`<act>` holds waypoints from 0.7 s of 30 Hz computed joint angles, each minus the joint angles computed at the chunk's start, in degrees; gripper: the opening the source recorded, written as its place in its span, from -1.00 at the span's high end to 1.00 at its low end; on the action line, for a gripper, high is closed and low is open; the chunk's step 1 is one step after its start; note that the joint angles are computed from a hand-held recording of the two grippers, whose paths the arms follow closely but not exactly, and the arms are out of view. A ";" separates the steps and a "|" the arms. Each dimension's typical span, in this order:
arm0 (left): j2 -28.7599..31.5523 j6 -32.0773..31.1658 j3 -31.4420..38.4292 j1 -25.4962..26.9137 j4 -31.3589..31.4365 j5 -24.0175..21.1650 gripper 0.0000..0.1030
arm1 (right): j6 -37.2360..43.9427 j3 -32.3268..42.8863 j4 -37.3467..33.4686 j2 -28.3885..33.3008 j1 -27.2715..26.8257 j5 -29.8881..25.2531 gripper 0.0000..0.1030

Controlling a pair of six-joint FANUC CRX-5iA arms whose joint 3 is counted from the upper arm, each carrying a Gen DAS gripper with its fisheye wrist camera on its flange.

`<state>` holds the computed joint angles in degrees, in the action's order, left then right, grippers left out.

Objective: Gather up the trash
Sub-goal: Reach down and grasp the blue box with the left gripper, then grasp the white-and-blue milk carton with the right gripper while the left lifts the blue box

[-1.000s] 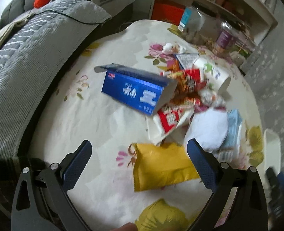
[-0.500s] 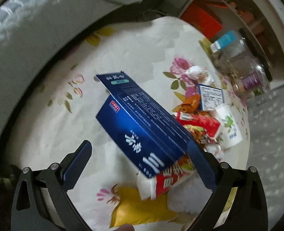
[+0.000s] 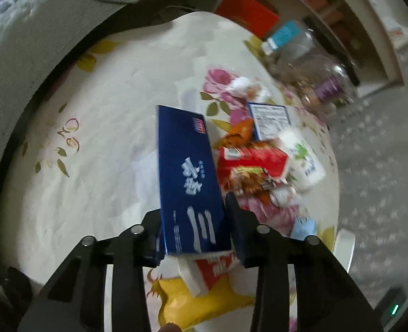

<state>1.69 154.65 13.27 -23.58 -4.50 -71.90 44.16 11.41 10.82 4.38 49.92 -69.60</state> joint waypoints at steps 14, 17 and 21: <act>1.41 -2.86 10.47 -9.03 -15.85 -8.35 0.34 | 5.06 12.06 -8.01 10.58 -2.54 -6.96 -0.87; 1.99 -2.07 10.88 -10.20 -17.20 -8.54 0.34 | 4.39 10.32 -10.38 10.50 -4.30 -4.86 -0.83; 3.08 -1.75 12.01 -11.21 -18.38 -8.68 0.34 | 6.98 10.25 -11.80 11.14 -4.95 -3.10 -0.43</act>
<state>4.76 152.90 25.29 -34.79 -22.88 -80.59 51.14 21.66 -0.98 15.51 44.97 -72.70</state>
